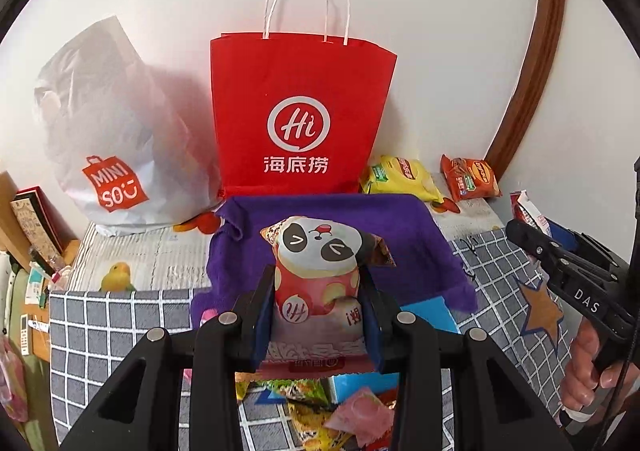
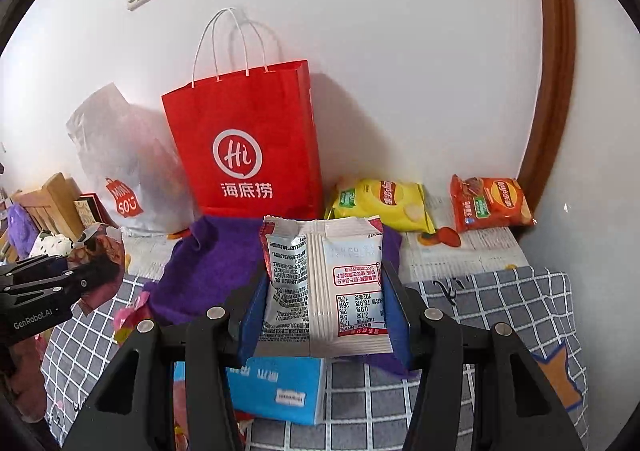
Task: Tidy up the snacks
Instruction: 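Lift both held snacks and carry them over the purple towel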
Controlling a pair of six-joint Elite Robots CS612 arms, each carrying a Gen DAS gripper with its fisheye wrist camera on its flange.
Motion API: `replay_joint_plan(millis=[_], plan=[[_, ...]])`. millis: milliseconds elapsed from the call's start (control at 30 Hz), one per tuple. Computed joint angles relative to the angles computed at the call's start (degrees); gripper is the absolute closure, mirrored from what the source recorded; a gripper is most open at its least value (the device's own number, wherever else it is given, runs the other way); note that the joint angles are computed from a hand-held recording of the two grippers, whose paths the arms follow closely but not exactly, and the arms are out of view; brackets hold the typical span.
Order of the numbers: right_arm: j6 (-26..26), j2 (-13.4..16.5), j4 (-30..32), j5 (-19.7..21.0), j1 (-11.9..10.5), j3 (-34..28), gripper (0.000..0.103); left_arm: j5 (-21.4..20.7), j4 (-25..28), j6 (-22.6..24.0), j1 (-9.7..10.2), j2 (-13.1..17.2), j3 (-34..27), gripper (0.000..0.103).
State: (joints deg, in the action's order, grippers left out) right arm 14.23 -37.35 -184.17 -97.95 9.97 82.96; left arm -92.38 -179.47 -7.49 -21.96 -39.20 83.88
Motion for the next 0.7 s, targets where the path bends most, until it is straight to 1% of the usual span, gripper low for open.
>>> replay_joint_plan(millis=[367, 700], plan=[[-0.3, 2.5, 2.9, 1.3, -0.2, -4.8, 0.051, -0.3, 4.2, 0.5, 0.47, 2.4, -4.9, 0.067], [-1.0, 6.3, 8.1, 2.3, -0.5, -11.7, 0.051, -0.5, 8.8, 0.2, 1.02, 5.5, -10.4, 0.067]])
